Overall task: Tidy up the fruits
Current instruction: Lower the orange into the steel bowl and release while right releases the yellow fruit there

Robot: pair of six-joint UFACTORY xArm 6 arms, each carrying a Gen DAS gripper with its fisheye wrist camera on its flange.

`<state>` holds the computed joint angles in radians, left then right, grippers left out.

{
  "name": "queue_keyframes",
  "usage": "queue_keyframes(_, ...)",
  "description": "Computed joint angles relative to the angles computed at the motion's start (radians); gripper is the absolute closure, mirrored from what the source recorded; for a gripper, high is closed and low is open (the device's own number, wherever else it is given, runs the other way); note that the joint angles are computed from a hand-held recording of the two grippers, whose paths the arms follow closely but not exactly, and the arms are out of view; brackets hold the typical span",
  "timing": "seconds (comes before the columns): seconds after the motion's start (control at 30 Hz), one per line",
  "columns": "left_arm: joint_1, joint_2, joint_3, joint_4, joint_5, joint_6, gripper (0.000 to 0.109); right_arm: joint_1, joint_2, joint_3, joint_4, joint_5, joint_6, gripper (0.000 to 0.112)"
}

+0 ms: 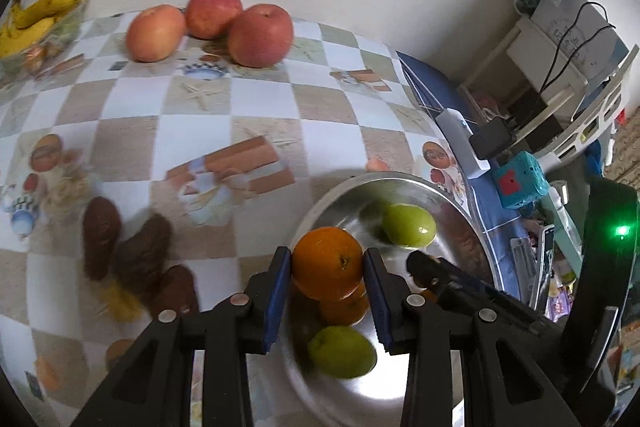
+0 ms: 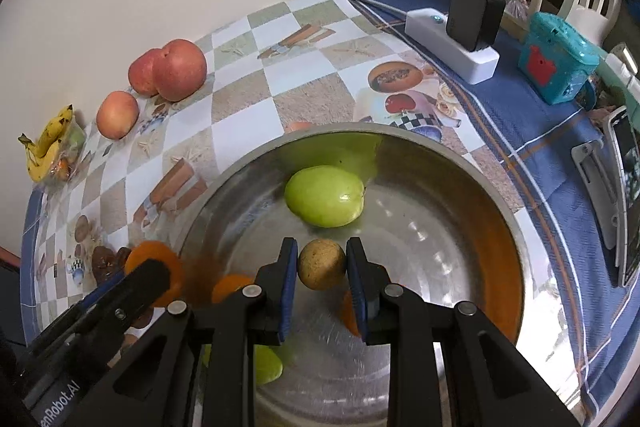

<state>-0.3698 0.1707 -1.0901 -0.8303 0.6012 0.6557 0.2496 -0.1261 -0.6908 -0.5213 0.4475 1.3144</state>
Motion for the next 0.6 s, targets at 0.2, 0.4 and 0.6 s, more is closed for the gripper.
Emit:
queue_keyframes(0.2, -0.035, 0.057, -0.041, 0.023, -0.015, -0.023, 0.069, -0.034, 0.034, 0.003, 0.023, -0.036, -0.035, 0.086)
queue_keyframes(0.4, -0.054, 0.093, -0.066, 0.034, -0.011, -0.041, 0.069, -0.062, 0.046, 0.016, 0.055, -0.049, -0.048, 0.086)
queue_keyframes(0.6, -0.048, 0.114, -0.088, 0.008, 0.019, -0.044, 0.069, -0.075, 0.044, 0.024, 0.055, -0.067, -0.043, 0.086)
